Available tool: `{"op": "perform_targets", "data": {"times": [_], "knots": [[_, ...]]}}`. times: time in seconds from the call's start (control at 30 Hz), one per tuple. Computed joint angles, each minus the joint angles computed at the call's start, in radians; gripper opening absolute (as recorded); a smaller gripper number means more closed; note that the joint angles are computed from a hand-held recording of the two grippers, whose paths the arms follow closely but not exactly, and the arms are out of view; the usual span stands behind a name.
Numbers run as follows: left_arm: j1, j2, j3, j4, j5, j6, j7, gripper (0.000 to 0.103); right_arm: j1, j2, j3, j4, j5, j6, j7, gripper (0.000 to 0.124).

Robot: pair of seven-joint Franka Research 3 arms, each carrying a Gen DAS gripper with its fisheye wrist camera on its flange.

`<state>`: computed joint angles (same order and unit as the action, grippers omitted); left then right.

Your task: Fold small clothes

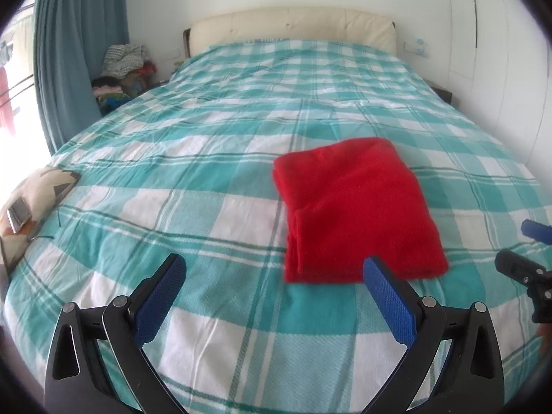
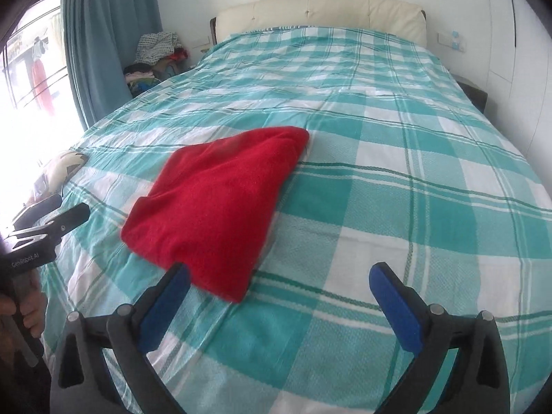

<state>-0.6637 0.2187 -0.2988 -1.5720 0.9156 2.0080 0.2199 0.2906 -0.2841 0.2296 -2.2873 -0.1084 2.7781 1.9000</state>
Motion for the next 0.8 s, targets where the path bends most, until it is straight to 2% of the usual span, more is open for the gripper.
{"op": "perform_targets", "data": {"times": [0.07, 0.13, 0.23, 0.33, 0.67, 0.8], "knots": [[-0.026, 0.003, -0.015, -0.001, -0.016, -0.056, -0.016, 0.103, -0.008, -0.073, 0.033, -0.061, -0.031, -0.003, 0.044, 0.102], [-0.047, -0.013, -0.029, -0.033, -0.017, -0.073, -0.055, 0.103, -0.006, -0.134, 0.058, -0.109, -0.039, -0.011, 0.067, 0.102], [-0.051, -0.025, -0.042, -0.068, -0.04, -0.056, -0.082, 0.103, -0.014, -0.201, 0.093, -0.171, -0.055, 0.006, 0.085, 0.102], [-0.059, -0.015, -0.051, -0.056, -0.076, -0.091, -0.074, 0.103, -0.038, -0.243, 0.127, -0.218, -0.066, 0.026, 0.114, 0.102], [-0.093, -0.044, -0.07, -0.059, -0.028, -0.18, -0.091, 0.103, -0.005, -0.299, 0.145, -0.257, -0.024, -0.023, 0.129, 0.102], [-0.092, -0.067, -0.081, -0.071, -0.061, -0.188, -0.079, 0.103, 0.01, -0.321, 0.152, -0.249, -0.013, -0.083, 0.144, 0.102]]}}
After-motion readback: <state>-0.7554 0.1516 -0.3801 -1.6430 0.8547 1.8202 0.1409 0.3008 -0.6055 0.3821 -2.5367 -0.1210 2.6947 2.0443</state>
